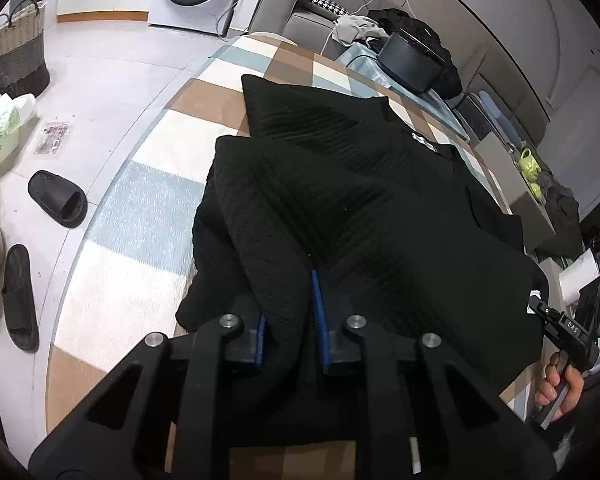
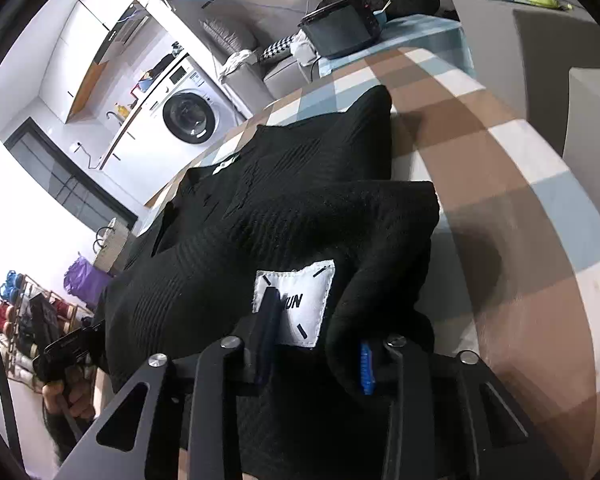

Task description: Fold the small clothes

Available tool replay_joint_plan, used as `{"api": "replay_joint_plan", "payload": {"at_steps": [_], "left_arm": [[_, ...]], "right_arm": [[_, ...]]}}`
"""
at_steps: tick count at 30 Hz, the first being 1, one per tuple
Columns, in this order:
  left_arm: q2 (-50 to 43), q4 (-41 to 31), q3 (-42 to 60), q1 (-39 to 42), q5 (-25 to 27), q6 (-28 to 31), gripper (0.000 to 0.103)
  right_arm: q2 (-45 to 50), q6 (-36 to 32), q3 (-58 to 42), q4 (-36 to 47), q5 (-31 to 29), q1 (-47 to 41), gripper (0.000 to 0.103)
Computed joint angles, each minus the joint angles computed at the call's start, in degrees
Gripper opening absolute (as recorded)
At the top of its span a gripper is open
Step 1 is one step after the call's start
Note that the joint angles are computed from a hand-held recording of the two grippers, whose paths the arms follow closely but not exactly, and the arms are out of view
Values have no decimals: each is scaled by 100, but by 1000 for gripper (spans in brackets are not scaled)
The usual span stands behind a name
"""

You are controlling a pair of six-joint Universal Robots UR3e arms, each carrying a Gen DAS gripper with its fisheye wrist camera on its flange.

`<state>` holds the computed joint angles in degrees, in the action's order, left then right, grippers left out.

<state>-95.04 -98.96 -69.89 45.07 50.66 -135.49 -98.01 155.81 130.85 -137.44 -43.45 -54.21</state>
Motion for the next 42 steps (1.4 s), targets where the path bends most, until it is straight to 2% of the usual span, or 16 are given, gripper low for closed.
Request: {"api": "replay_joint_plan", "payload": {"at_steps": [6, 12, 15, 18, 22, 24, 26, 28, 30, 31, 34, 36, 40, 41, 42], "left_arm": [[554, -465, -317, 278, 137, 814, 14], [792, -1609, -106, 1128, 4, 1670, 11], [582, -2109, 371, 1551, -199, 1752, 8], [497, -2118, 578, 1738, -272, 1596, 7], [248, -2689, 1088, 1948, -360, 1713, 7], [233, -2986, 1215, 2061, -333, 1925, 17], [213, -3279, 1332, 2158, -253, 2107, 38], [314, -3482, 1282, 2299, -233, 2327, 46], [391, -3656, 1265, 2401, -182, 2566, 48], [419, -3639, 1232, 2402, -149, 2587, 50], [516, -3484, 1056, 2372, -46, 2534, 50], [619, -3307, 840, 2322, 13, 2477, 50], [843, -2891, 373, 2247, 156, 2336, 50], [871, -2793, 296, 2215, 167, 2261, 50], [893, -2750, 263, 2206, 174, 2204, 50]], "right_arm": [[-477, -581, 44, 903, -57, -213, 28], [-725, -1215, -259, 2083, -128, -664, 30], [-1045, -1600, -178, 2642, 186, -1175, 33], [-1301, -1747, -164, 3025, 331, -1493, 33], [-1756, -2346, -106, 4245, 699, -2202, 43], [-1889, -2676, -98, 4842, 759, -2564, 49], [-2016, -2916, -9, 5212, 716, -2841, 52], [-2138, -3019, 120, 5313, 598, -3012, 52], [-2275, -3034, 284, 5272, 568, -3132, 52], [-2176, -2807, 342, 4895, 574, -3040, 52], [-2231, -2655, 429, 4603, 541, -2911, 52], [-1991, -2361, 514, 3893, 635, -2604, 52], [-1214, -1216, 797, 1655, 633, -1807, 50], [-890, -881, 775, 1050, 632, -1544, 46], [-732, -800, 704, 840, 600, -1377, 32]]}}
